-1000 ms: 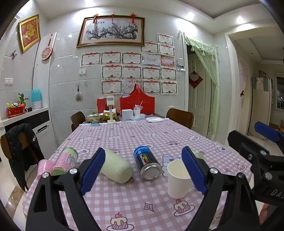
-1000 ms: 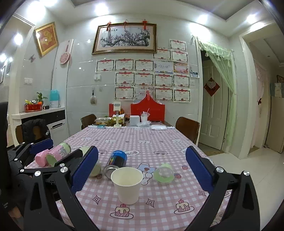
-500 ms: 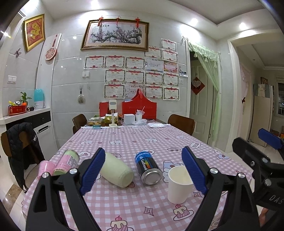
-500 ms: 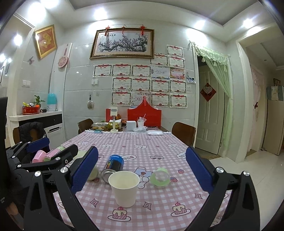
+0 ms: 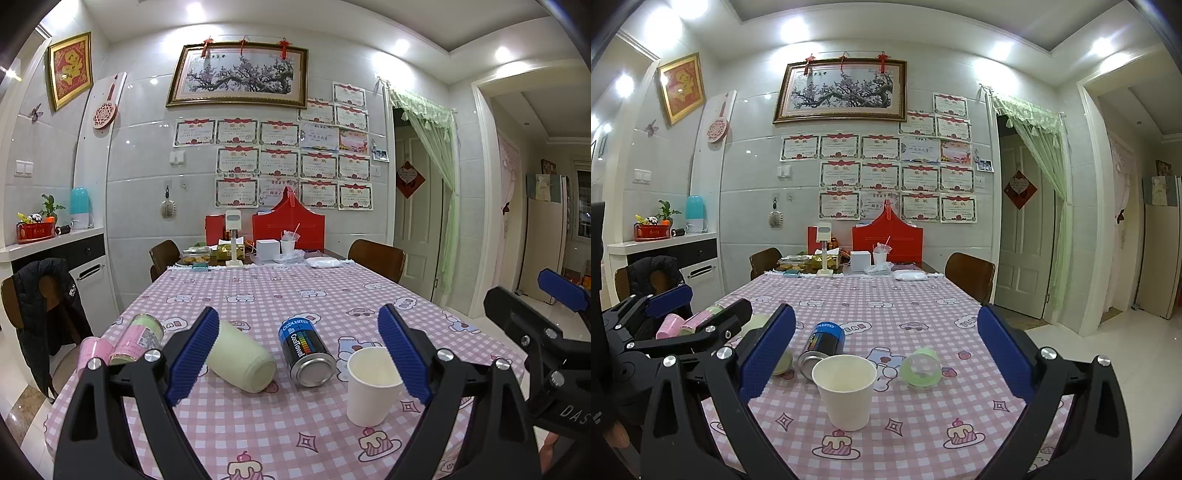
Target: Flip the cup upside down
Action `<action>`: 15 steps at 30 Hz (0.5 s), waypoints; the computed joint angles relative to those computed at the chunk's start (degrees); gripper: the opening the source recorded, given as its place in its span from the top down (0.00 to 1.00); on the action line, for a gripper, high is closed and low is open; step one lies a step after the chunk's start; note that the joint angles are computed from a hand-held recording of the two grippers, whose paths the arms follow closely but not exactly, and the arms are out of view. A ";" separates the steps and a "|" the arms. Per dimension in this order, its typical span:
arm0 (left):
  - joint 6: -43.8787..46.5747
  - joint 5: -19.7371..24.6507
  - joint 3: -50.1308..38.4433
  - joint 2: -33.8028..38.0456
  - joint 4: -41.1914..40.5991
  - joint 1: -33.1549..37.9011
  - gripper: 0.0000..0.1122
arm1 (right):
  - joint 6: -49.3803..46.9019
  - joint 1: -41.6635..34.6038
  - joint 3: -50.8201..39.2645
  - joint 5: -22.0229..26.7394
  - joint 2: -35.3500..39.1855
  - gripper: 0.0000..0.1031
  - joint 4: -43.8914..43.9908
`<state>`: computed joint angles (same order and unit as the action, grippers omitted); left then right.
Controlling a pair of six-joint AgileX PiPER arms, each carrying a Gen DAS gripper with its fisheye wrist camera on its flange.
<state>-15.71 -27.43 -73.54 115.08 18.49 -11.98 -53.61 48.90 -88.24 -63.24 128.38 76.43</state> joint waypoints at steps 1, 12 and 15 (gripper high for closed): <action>-0.14 0.01 0.03 -0.01 0.14 0.02 0.23 | -0.05 0.03 -0.02 -0.05 0.02 0.08 0.07; 0.33 0.16 -0.10 -0.05 -0.44 -0.11 0.23 | -0.23 0.06 0.00 0.01 -0.08 0.08 0.32; 0.71 0.03 -0.06 -0.04 -0.77 -0.13 0.23 | -0.28 0.08 -0.09 -0.03 -0.05 0.08 0.37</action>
<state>-15.00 -27.40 -73.60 115.04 17.72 -12.12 -53.89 48.98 -88.33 -63.27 128.33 76.80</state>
